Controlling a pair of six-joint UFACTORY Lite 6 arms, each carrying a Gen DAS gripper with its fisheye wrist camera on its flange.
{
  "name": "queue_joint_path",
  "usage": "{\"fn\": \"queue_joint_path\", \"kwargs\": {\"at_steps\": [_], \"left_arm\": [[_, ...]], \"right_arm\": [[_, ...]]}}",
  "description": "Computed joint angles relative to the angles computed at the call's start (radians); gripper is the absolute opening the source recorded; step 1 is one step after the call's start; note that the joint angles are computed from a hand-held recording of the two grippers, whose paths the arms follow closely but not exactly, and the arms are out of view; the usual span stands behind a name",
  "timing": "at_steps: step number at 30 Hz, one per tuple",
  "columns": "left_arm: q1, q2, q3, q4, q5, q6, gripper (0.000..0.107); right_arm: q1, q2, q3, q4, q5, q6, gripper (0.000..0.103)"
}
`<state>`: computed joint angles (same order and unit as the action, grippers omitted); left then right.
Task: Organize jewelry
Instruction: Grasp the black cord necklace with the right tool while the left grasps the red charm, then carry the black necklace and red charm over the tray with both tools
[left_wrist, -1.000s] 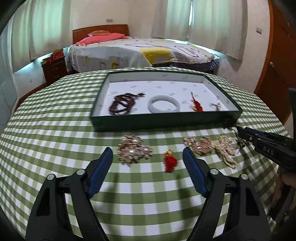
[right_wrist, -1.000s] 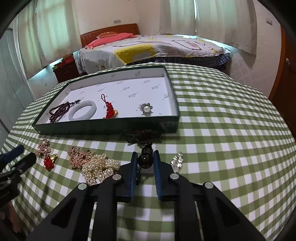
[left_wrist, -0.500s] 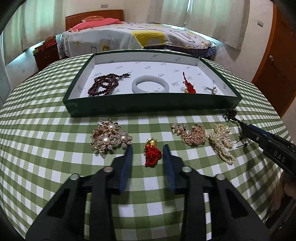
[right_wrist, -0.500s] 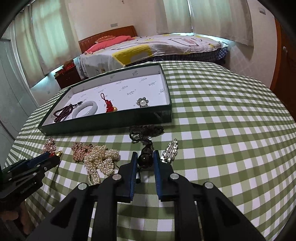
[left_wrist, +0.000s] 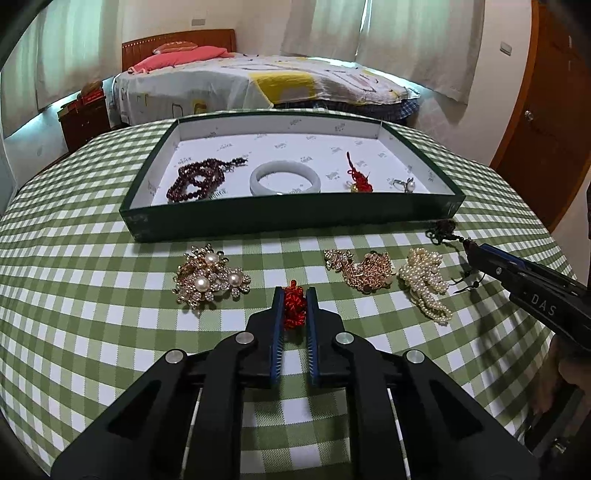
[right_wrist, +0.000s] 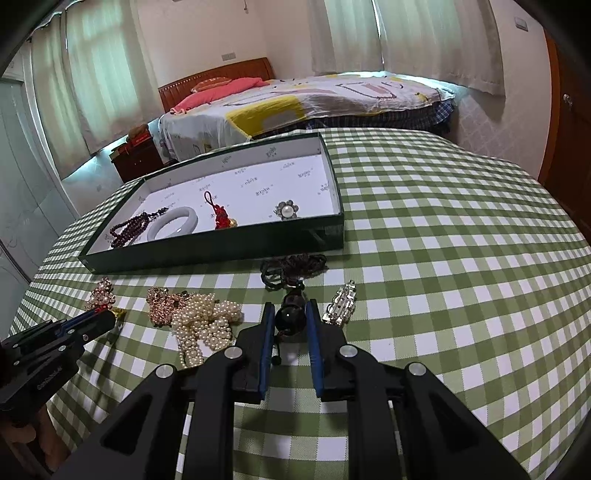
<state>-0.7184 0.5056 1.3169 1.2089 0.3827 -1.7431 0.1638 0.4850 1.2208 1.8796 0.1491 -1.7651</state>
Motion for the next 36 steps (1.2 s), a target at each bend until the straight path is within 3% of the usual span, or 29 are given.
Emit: {"fn": "queue_joint_path", "kwargs": {"at_steps": [14, 29, 36], "left_arm": [[-0.014, -0.164, -0.132, 0.121, 0.033, -0.126, 0.011], [-0.018, -0.249, -0.120, 0.119, 0.061, -0.097, 0.011], [0.038, -0.180, 0.017, 0.073, 0.021, 0.012, 0.011]], "right_arm": [[0.012, -0.119, -0.068, 0.149, -0.001, -0.151, 0.018], [0.033, -0.205, -0.059, 0.083, -0.003, -0.079, 0.018], [0.045, -0.134, 0.089, -0.092, -0.005, 0.090, 0.018]]}}
